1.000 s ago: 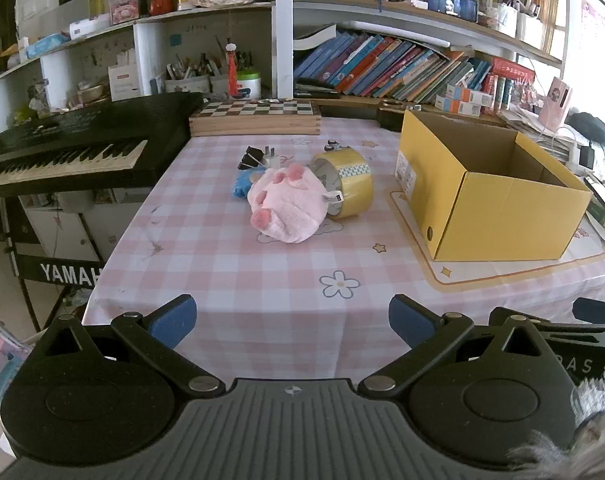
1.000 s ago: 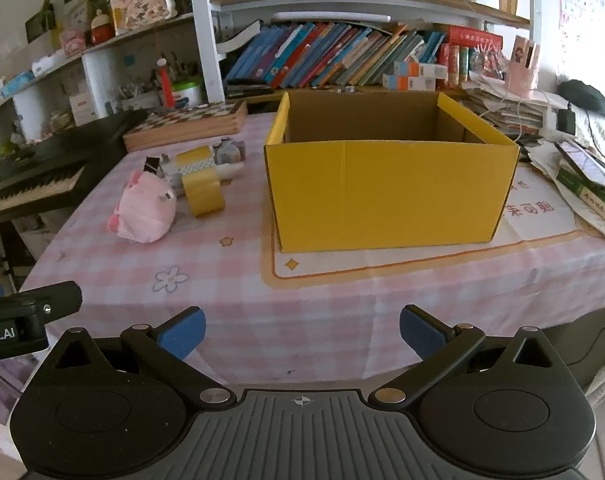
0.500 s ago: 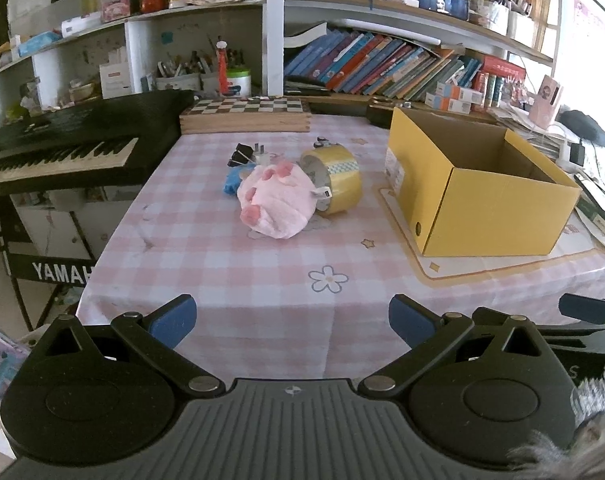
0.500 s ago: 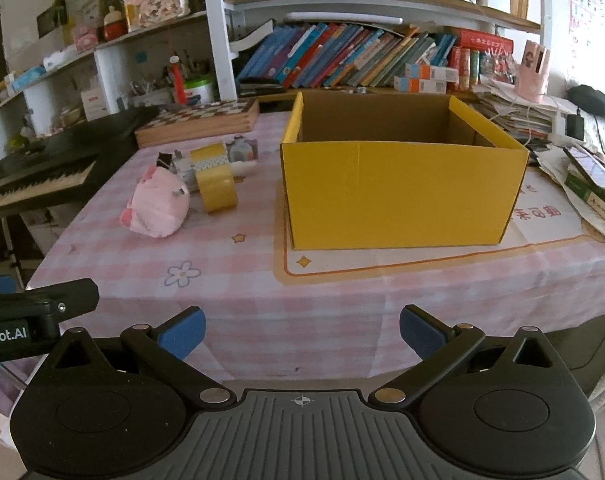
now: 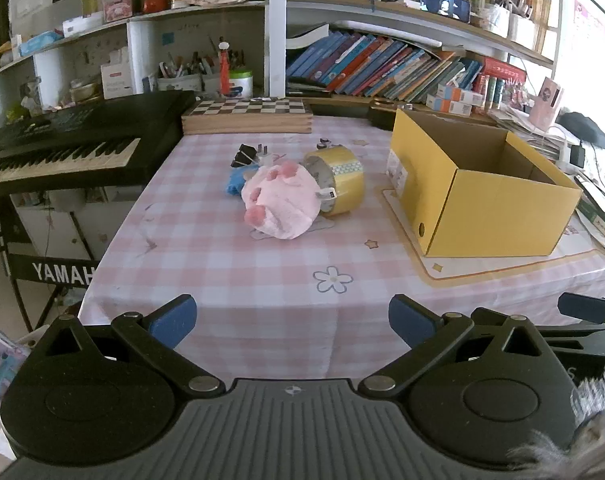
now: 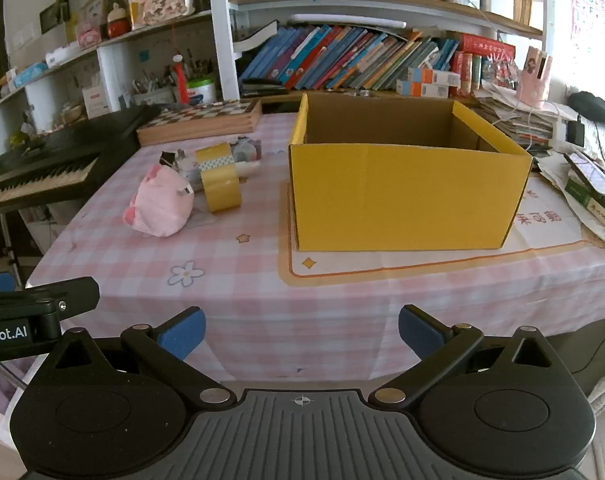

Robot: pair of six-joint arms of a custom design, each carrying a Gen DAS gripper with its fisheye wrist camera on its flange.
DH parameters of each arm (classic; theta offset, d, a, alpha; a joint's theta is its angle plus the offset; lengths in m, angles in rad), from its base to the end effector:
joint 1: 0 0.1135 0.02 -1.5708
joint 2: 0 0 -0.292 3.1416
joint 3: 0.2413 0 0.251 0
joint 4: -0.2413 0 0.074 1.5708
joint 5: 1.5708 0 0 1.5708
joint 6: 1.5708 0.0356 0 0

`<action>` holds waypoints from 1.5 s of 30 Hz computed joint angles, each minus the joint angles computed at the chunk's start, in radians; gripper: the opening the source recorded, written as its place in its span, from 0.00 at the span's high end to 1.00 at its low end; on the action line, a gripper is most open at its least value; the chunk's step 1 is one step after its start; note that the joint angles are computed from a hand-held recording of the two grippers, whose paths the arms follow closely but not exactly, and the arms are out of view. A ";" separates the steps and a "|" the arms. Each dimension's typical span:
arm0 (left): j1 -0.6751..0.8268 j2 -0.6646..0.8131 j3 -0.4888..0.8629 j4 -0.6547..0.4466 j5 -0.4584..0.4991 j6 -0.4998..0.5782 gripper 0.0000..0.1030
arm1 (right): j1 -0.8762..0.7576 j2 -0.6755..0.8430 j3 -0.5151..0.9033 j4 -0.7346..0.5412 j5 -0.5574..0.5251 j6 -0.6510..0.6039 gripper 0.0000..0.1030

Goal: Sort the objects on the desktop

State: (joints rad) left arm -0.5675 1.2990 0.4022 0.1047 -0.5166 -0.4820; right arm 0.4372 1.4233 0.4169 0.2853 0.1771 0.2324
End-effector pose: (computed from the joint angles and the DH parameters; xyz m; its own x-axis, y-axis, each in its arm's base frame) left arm 0.1902 -0.1004 0.1671 -0.6129 -0.0873 -0.7853 -0.1233 0.9923 -0.0140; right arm 0.2201 0.0959 0.1565 -0.6504 -0.0537 -0.7577 -0.1512 0.9867 0.0598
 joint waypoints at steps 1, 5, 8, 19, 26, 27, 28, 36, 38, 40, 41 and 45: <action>-0.002 0.003 0.001 0.002 -0.001 -0.001 0.00 | 0.003 0.001 0.000 0.001 0.002 0.001 0.00; 0.029 -0.020 -0.015 0.004 0.017 0.018 0.00 | 0.024 0.013 0.004 0.007 0.010 0.019 0.01; 0.057 -0.034 -0.029 0.015 0.032 0.034 0.00 | 0.039 0.022 0.008 0.011 0.008 0.030 0.01; 0.098 -0.079 -0.052 0.018 0.024 0.035 0.00 | 0.089 0.033 0.037 0.001 0.007 0.002 0.09; 0.139 -0.134 -0.079 -0.006 -0.003 -0.003 0.00 | 0.128 0.071 0.072 -0.001 0.004 -0.021 0.39; 0.144 -0.136 -0.081 -0.007 -0.007 -0.005 0.00 | 0.130 0.075 0.074 0.002 -0.001 -0.025 0.43; 0.144 -0.142 -0.086 -0.009 -0.011 -0.008 0.00 | 0.135 0.082 0.077 0.010 -0.005 -0.030 0.45; 0.209 -0.119 -0.089 0.030 0.031 0.016 0.00 | 0.147 0.126 0.110 0.047 -0.016 -0.062 0.59; 0.230 -0.103 -0.084 0.048 0.047 0.032 0.00 | 0.138 0.143 0.126 0.057 -0.018 -0.061 0.59; 0.247 -0.081 -0.079 0.067 0.058 0.037 0.00 | 0.130 0.163 0.145 0.064 -0.021 -0.064 0.59; 0.264 -0.067 -0.074 0.079 0.074 0.043 0.00 | 0.125 0.176 0.157 0.068 -0.025 -0.067 0.59; 0.305 0.002 -0.042 0.117 0.127 0.071 0.02 | 0.109 0.214 0.203 0.084 -0.046 -0.088 0.59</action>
State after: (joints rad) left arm -0.2622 1.3010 0.3603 0.2217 -0.3895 -0.4111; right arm 0.5466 1.6376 0.6195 0.3693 0.1316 0.1445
